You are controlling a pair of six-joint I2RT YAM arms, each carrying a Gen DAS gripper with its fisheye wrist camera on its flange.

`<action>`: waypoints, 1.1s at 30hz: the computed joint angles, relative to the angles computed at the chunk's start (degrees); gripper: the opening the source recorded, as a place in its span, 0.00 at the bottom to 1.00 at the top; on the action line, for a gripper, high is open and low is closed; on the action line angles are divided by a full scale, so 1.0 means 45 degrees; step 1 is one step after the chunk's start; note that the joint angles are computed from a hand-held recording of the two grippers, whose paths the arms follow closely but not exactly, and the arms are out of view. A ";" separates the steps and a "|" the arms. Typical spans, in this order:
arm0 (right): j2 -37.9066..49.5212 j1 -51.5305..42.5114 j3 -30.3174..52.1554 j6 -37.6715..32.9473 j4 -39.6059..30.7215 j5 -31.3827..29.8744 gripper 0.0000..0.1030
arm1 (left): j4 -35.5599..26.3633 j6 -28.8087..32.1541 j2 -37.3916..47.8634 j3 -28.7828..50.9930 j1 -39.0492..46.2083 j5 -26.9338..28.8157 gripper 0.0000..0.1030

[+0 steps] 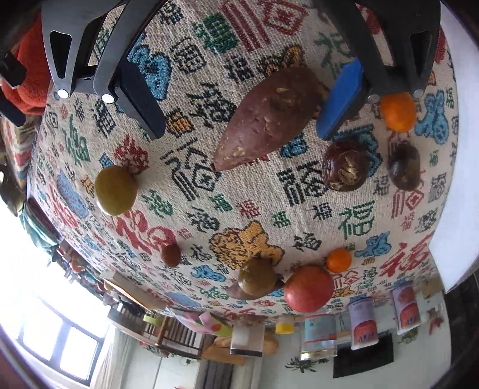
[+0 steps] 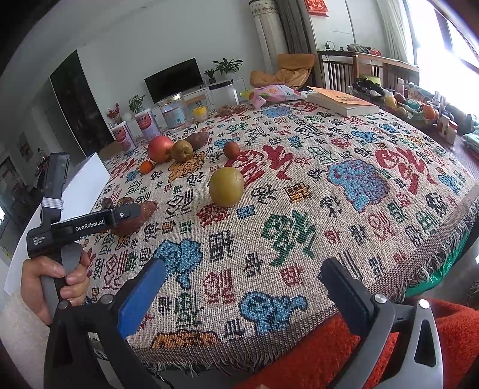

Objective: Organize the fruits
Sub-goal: 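Move the left tool down to the sweet potato and close on it, then lift the sweet potato with the left tool while the right tool grasps a brown fruit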

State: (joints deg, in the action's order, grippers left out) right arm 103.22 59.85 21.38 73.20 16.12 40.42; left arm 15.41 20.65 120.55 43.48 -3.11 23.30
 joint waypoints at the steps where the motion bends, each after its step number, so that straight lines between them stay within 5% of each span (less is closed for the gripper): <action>1: -0.0026 0.0029 -0.0045 0.0072 0.0003 0.0033 1.00 | -0.0011 0.0279 -0.0156 -0.0252 -0.0045 0.0148 0.98; 7: -0.0034 -0.0155 -0.0339 0.0078 0.0601 -0.0212 1.00 | -0.1083 0.1772 -0.1687 -0.1339 0.0651 0.1696 0.98; 12: 0.0058 -0.0198 -0.0256 -0.0111 0.0663 -0.0290 1.00 | -0.0494 0.0057 -0.0974 -0.0294 0.0351 0.0206 0.98; 18: -0.0014 -0.0111 -0.0421 0.0156 0.0719 -0.0179 1.00 | -0.1227 0.0081 0.0016 0.0696 -0.0956 -0.1305 0.97; 19: -0.0030 -0.0138 -0.0486 0.0182 0.0807 -0.0210 1.00 | -0.1170 0.0069 0.0019 0.0645 -0.1100 -0.1498 0.94; 22: -0.0047 -0.0206 -0.0677 0.0231 0.1122 -0.0313 1.00 | -0.1397 0.0026 0.0130 0.0737 -0.1396 -0.2137 0.53; 24: -0.0016 -0.0303 -0.0794 0.0189 0.1392 -0.0443 1.00 | -0.1258 -0.0122 0.0030 0.0619 -0.1519 -0.2365 0.53; 27: 0.0051 -0.0390 -0.0921 0.0089 0.1789 -0.0581 1.00 | -0.0772 -0.0445 -0.0170 0.0224 -0.1357 -0.2361 0.40; 33: -0.0101 -0.0585 -0.1782 0.0148 0.3312 -0.0682 1.00 | -0.0996 -0.0887 -0.1555 -0.1168 0.0886 0.0526 0.40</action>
